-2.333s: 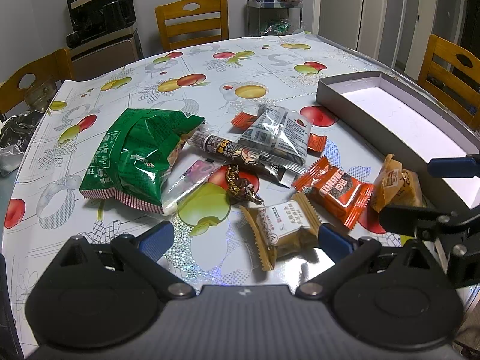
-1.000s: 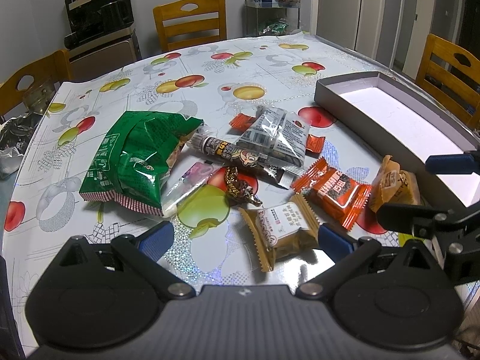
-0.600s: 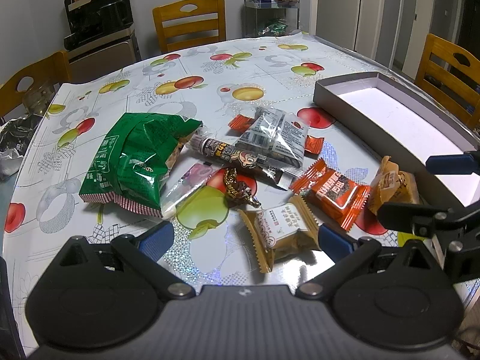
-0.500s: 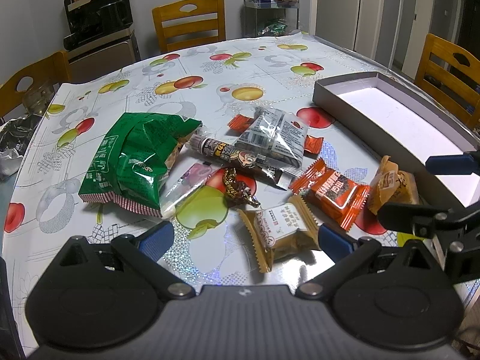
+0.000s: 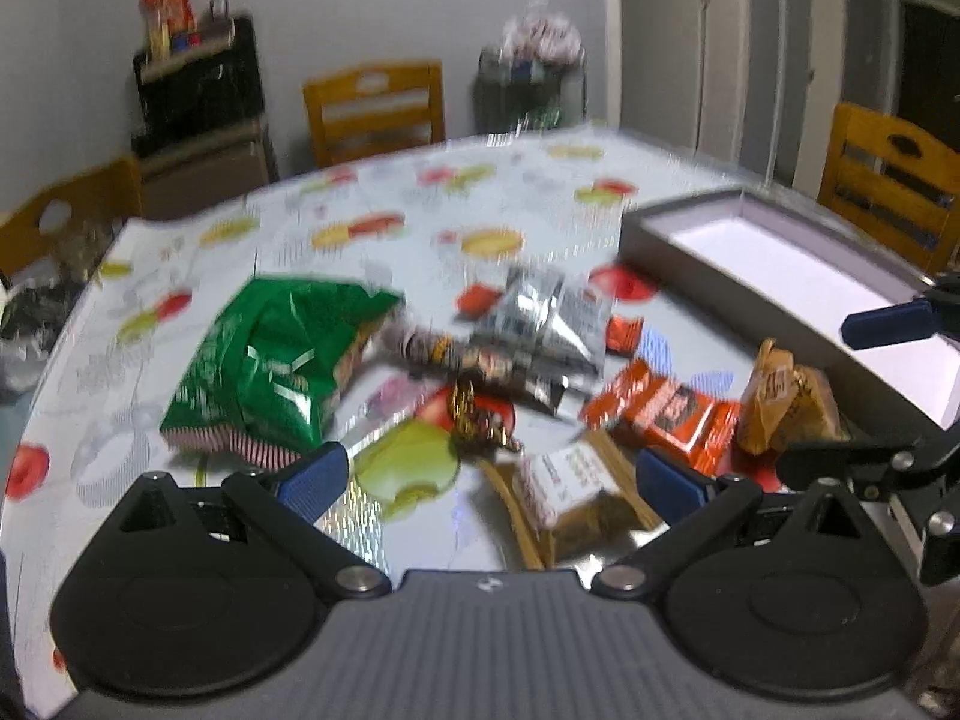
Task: Organize snacks
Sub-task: 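Grasp the tan cookie packet with the left tool while the right tool grasps the puff bag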
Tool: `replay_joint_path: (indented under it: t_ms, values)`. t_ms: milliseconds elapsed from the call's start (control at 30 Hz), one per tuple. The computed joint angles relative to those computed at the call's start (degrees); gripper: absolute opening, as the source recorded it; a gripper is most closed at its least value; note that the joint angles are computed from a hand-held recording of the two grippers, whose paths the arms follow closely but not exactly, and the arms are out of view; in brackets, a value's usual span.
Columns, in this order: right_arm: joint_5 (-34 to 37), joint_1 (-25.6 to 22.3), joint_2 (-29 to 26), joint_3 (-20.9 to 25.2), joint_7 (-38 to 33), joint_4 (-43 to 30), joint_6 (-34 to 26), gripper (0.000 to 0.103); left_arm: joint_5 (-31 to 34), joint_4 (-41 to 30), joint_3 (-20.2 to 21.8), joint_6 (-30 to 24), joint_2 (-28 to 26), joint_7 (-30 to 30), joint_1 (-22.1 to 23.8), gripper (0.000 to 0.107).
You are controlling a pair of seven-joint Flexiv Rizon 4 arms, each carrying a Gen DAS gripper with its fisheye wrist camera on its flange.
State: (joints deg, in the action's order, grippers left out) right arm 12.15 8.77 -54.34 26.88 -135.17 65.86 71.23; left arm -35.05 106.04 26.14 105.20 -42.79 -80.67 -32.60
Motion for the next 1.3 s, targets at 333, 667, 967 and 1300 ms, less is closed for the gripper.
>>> replay_joint_path:
  t_ms: [333,667,967,1300]
  values:
    - [-2.14,-0.25,-2.16,1.4,-7.76,0.1,2.97,0.091,12.83,2.51,-21.54,7.91,2.32,2.08,19.94,0.103]
    - [-4.49,0.55,-3.44,0.4,-5.76,-0.92,2.57,0.085,12.42,0.94,-21.35,7.01,1.06,2.26,19.44,0.101]
    - [-0.3,-2.48,-1.5,3.45,-7.52,-2.83,-10.1,0.079,10.54,1.76,-19.57,6.29,1.85,1.38,18.52,0.096]
    - [1.98,0.61,-0.59,-1.36,-10.97,-2.04,-7.23,0.079,13.7,0.93,-24.04,4.88,2.03,-0.31,22.84,0.089]
